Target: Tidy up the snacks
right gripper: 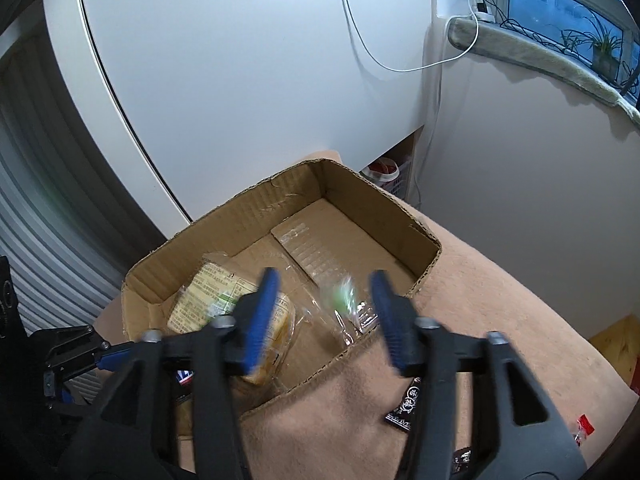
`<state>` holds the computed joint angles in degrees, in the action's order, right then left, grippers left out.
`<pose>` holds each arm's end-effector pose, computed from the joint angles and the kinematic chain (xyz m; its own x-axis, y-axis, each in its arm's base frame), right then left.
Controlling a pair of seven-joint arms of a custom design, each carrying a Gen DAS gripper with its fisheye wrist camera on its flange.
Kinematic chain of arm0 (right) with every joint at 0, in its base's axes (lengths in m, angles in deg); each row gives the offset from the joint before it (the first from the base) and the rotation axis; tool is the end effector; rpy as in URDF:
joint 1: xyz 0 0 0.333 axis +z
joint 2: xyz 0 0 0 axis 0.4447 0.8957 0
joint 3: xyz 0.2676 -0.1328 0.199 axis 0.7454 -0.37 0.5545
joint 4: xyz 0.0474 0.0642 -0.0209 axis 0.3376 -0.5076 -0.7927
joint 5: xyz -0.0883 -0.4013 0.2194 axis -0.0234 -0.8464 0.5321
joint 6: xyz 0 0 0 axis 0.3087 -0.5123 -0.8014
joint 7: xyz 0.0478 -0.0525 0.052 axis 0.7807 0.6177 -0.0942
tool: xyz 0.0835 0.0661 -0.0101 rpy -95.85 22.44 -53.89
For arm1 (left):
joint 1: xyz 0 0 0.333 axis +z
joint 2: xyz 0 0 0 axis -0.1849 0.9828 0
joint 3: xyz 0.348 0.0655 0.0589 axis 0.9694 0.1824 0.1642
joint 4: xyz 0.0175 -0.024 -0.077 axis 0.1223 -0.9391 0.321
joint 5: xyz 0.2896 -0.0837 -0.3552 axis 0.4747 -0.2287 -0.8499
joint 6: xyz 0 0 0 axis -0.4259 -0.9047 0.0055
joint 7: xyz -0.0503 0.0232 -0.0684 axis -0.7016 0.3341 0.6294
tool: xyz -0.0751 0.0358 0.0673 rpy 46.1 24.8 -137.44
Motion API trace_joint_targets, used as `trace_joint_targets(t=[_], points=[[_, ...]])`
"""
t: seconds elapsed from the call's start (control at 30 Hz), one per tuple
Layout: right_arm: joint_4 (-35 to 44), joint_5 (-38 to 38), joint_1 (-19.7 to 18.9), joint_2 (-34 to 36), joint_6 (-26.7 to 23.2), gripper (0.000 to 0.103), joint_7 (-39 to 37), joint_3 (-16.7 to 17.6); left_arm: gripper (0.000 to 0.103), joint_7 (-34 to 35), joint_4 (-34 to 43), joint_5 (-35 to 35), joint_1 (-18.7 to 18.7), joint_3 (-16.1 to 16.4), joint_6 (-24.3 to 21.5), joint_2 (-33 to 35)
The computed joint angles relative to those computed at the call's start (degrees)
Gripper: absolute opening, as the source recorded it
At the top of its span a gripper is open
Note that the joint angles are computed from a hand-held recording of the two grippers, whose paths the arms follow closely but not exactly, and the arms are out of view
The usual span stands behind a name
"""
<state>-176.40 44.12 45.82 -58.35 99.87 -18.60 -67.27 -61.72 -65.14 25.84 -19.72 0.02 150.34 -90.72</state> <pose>0.5861 0.2435 0.4836 0.6851 -0.7200 -0.1106 -0.5899 -0.4593 -0.6641 0.4492 -0.3094 0.4174 0.0218 -0.9702 0.2414 -0.6935 -0.1886 -0.6953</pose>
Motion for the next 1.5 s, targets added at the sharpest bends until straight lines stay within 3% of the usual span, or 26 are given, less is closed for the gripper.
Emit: trace_joint_targets(t=[0.43, 0.8, 1.0, 1.3, 1.5], points=[[-3.28, 2.77, -0.08, -4.52, 0.64, 0.062, -1.87, -1.45, 0.027, 0.67, 0.05, -0.36, -0.77, -1.13, -2.38, -1.8], [-10.45, 4.89, -0.82, -13.37, 1.52, 0.062, -4.92, -5.42, 0.027, 0.8, 3.23, 0.84, -2.99, -1.98, -3.52, 0.22], [-13.88, 4.35, -2.67, -16.96, 2.92, 0.072, -5.27, -8.19, 0.027, 2.25, 6.22, 1.06, -5.2, -1.21, -3.04, 3.54], [-17.17, 1.64, -7.07, -19.06, 3.78, 0.072, -3.69, -11.45, 0.032, 3.42, 10.91, 1.37, -9.12, 0.64, -2.54, 9.16], [-16.9, -1.46, -10.64, -16.69, 3.67, 0.072, -0.07, -12.2, 0.032, 6.12, 14.38, -1.24, -11.56, 2.67, -1.69, 14.05]])
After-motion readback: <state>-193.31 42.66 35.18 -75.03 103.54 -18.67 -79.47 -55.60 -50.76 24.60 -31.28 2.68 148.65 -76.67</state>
